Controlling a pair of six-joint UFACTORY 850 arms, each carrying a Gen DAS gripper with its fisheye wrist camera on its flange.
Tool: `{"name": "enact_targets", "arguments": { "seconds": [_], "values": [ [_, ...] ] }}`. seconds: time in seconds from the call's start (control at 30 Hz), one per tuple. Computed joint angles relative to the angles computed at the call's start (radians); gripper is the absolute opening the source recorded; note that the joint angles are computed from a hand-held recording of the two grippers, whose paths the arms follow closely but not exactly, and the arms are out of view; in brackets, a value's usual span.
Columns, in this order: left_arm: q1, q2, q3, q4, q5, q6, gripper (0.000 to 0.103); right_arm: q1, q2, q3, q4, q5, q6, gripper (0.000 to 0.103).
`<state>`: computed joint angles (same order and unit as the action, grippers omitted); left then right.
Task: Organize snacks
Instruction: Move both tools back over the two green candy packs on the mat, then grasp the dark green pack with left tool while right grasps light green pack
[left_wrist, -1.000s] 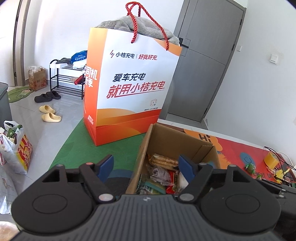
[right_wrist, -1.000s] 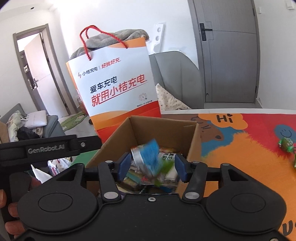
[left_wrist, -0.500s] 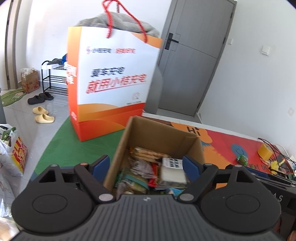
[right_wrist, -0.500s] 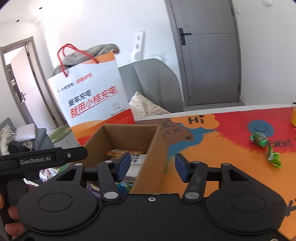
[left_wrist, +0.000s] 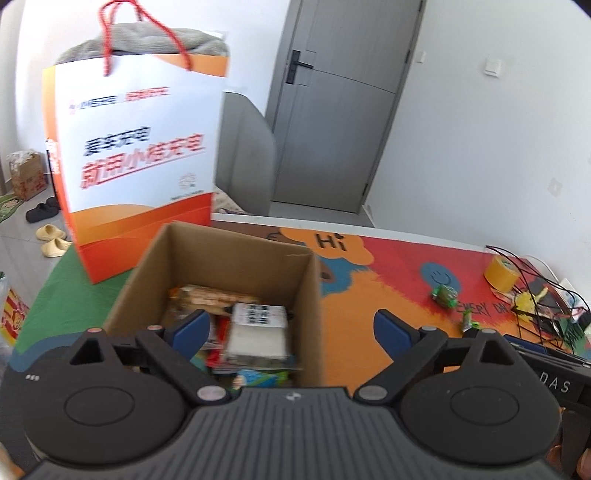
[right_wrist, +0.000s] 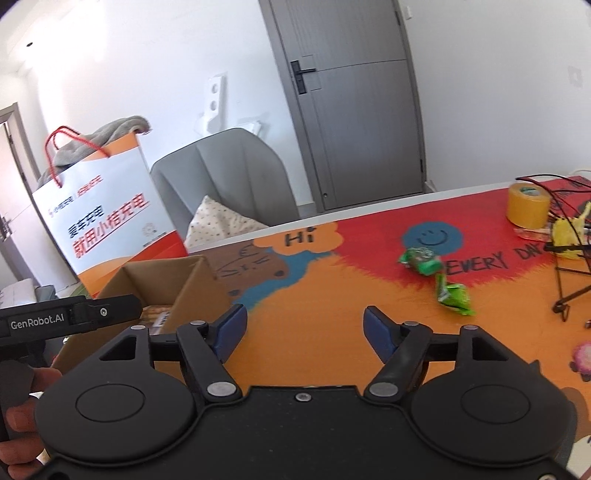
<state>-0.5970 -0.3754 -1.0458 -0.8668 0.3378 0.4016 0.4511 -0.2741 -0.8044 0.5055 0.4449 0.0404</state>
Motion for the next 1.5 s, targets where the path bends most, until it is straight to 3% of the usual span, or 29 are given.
{"name": "enact_targets", "arguments": {
  "seconds": [0.13, 0.3, 0.53, 0.63, 0.87, 0.93, 1.0, 1.17, 1.23, 1.4, 1.5],
  "values": [
    [-0.020, -0.032, -0.041, -0.022, -0.008, 0.025, 0.098, -0.026, 0.010, 0.023, 0.019, 0.017, -0.015, 0.080],
    [-0.037, -0.087, -0.110, -0.005, -0.015, 0.033, 0.099, -0.065, 0.018, 0.043, 0.012, 0.028, -0.009, 0.081],
    [-0.060, -0.172, -0.231, -0.112, -0.048, 0.203, 0.099, -0.121, -0.008, 0.038, -0.006, 0.025, 0.001, 0.082],
    [-0.068, -0.208, -0.281, -0.166, -0.071, 0.272, 0.100, -0.147, -0.029, 0.029, -0.032, 0.024, 0.027, 0.087],
    [-0.081, -0.288, -0.398, -0.380, -0.104, 0.509, 0.100, -0.200, -0.091, -0.004, -0.111, 0.016, 0.091, 0.087],
    [-0.084, -0.318, -0.437, -0.431, -0.107, 0.581, 0.100, -0.210, -0.118, -0.027, -0.122, -0.002, 0.087, 0.083],
    [-0.084, -0.350, -0.485, -0.591, -0.120, 0.745, 0.100, -0.223, -0.142, -0.049, -0.155, -0.018, 0.109, 0.079],
    [-0.085, -0.402, -0.555, -0.751, -0.140, 0.905, 0.100, -0.244, -0.188, -0.081, -0.210, -0.020, 0.157, 0.077],
    [-0.084, -0.419, -0.578, -0.797, -0.145, 0.947, 0.100, -0.252, -0.205, -0.088, -0.243, -0.020, 0.194, 0.069],
    [-0.088, -0.454, -0.618, -0.822, -0.154, 0.971, 0.100, -0.272, -0.241, -0.094, -0.342, 0.013, 0.300, 0.065],
    [-0.094, -0.478, -0.647, -0.836, -0.148, 0.989, 0.100, -0.283, -0.262, -0.104, -0.385, 0.019, 0.346, 0.053]
  ]
}}
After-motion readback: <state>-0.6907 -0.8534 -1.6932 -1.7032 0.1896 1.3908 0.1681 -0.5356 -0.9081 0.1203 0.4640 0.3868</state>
